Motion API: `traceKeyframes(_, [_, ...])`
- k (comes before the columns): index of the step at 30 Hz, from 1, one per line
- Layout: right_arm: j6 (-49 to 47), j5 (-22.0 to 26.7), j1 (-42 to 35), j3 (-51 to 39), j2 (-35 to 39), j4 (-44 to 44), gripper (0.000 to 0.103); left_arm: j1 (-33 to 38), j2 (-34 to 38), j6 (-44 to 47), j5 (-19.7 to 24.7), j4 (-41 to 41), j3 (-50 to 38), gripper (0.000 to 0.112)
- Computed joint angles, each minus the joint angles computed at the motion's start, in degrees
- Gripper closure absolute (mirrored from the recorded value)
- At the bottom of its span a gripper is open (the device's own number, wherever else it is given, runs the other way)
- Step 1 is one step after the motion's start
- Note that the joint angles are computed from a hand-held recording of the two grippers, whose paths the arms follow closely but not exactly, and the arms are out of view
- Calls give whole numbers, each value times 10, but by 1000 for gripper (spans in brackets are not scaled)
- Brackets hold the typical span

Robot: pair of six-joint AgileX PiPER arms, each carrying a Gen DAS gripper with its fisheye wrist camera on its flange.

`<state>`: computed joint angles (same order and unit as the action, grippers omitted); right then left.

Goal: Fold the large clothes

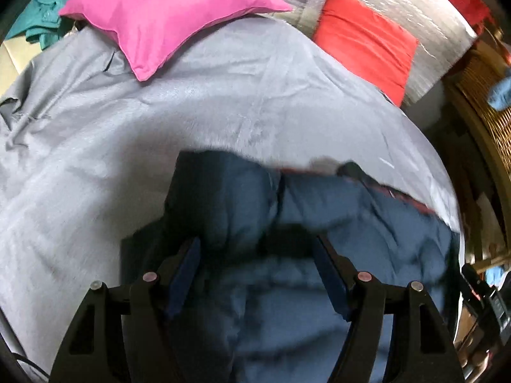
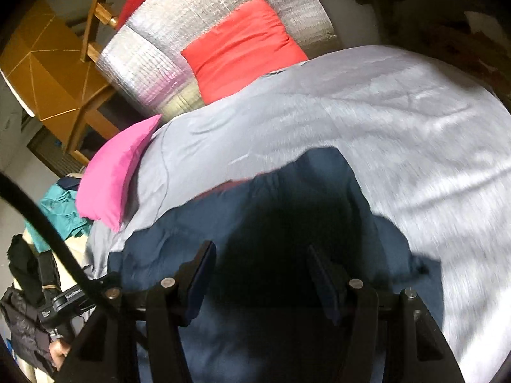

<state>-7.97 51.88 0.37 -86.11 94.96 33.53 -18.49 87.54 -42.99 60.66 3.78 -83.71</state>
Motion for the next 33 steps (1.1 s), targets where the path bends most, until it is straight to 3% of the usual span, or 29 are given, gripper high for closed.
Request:
traceKeyframes(4, [42, -9, 23, -41, 57, -56, 40, 29, 23, 13, -4, -14, -13, 39])
traceKeyframes(10, [58, -12, 23, -53, 84, -64, 41, 49, 50, 23, -11, -15, -15, 39])
traceKeyframes(15, [60, -35, 27, -3, 16, -61, 41, 10, 24, -12, 28, 33, -22, 39])
traceKeyframes(19, [6, -58, 57, 41, -48, -7, 41, -42, -22, -50, 15, 63, -12, 39])
traceKeyframes(21, [10, -61, 90, 42, -55, -20, 43, -80, -24, -60, 12, 84, -22, 39])
traceKeyframes(24, [48, -66, 138, 33, -35, -58, 50, -122, 9, -72, 30, 116, -54, 39])
traceKeyframes(27, [106, -53, 153, 12, 13, -98, 50, -114, 60, -59, 41, 87, -81, 39])
traceKeyframes(30, [101, -44, 138, 9, 38, -68, 51, -104, 88, -63, 54, 84, -93, 29])
traceKeyframes(33, [86, -33, 130, 3, 40, -56, 51, -99, 92, -58, 62, 76, -101, 28])
